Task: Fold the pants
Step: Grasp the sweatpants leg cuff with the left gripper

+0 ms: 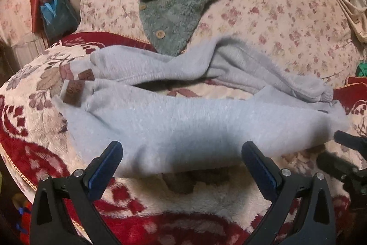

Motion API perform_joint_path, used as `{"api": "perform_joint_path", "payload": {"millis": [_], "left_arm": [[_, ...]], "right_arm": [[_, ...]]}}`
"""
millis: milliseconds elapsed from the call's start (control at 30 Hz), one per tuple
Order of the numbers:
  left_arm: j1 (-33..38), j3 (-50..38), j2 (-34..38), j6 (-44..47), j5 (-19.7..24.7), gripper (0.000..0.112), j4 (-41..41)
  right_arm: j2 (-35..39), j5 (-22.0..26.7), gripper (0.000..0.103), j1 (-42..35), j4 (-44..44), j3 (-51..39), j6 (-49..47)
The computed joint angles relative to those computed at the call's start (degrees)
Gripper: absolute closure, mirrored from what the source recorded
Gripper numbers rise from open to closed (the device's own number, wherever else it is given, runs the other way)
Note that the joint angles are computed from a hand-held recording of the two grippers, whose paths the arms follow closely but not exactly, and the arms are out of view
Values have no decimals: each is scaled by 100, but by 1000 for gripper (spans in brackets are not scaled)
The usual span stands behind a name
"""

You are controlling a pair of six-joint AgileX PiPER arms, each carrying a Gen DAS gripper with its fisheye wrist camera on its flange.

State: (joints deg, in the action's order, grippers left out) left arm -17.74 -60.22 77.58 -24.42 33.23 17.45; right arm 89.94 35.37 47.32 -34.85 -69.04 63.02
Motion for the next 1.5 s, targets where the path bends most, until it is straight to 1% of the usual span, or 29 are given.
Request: {"api": "perform_joint_path", "payload": {"millis": [100,233,300,433,533,567,633,700,767,867,900,1000,1067,1100,1133,1167,1200,1233,1267,1300,1433,1467,1500], "left_arm": [[374,-175,-12,677,90,9,-608],[1150,-548,165,1624,258,9,-1346],[1470,-689,274,1878,284,9,-1514],[2214,-1260,765,2615,427,9,-1938],[2635,-1742,1230,3182,528,9,-2219],[2769,-1977,1442,3474,629,9,-2399],[2940,-2392,1798,3799,813,9,-2574],[3124,-2810,2164,4444,1046,9,-2997],[3169,-3258,2556,4725,1265,9,-2930],[3189,-3662,2980,5231,1453,9,-2954],[3181,-3743,3094,5333,1485,9,-2927],[3087,-3813,3317,5258,1330,9,-2548],[3128,-3814,3396,5482,1265,11,-2732],[3158,-3796,3409,5620,1245,16,-2866],[3148,-3800,3437,5648,1230,35,-2852],[3098,-3782,3457,5493,1132,68,-2610],[3088,-3756,3469,5354,1015,88,-2421],[3143,-3875,3565,5264,1127,99,-2462],[3240,-3993,3615,5381,1301,100,-2731],[3303,-4000,3597,5481,1326,100,-2890],[3503,-3467,2996,6342,1229,101,-3671],[3560,-3347,2832,6537,1262,101,-3857],[3600,-3274,2717,6663,1289,101,-3983]], "right_arm": [[94,-38,1,-14,291,-207,-449],[283,17,1,22,387,-528,-769],[406,-5,1,-30,580,-707,-1011],[653,-153,1,-218,1160,-1001,-1590],[940,-85,1,-322,1445,-1354,-1980],[1016,-80,1,-362,1523,-1448,-2085],[1155,-93,1,-450,1720,-1603,-2283],[1316,-66,1,-565,2040,-1803,-2574],[1466,-33,1,-660,2409,-1985,-2947],[1634,64,1,-686,2477,-2180,-3122],[1713,89,1,-714,2572,-2267,-3237],[1800,60,1,-808,2823,-2334,-3458],[1819,77,1,-862,2955,-2350,-3583],[1830,85,1,-882,3014,-2358,-3653],[1833,81,1,-893,3061,-2357,-3713],[1838,71,1,-911,3123,-2354,-3806],[1839,63,1,-923,3128,-2346,-3867],[1849,68,1,-932,3095,-2363,-3887],[1849,62,1,-949,3106,-2368,-3943],[1855,57,1,-979,3170,-2380,-4039],[1865,98,1,-1192,3430,-2471,-4507],[1899,145,1,-1274,3572,-2547,-4728],[2003,274,1,-1412,3911,-2738,-5160]]}}
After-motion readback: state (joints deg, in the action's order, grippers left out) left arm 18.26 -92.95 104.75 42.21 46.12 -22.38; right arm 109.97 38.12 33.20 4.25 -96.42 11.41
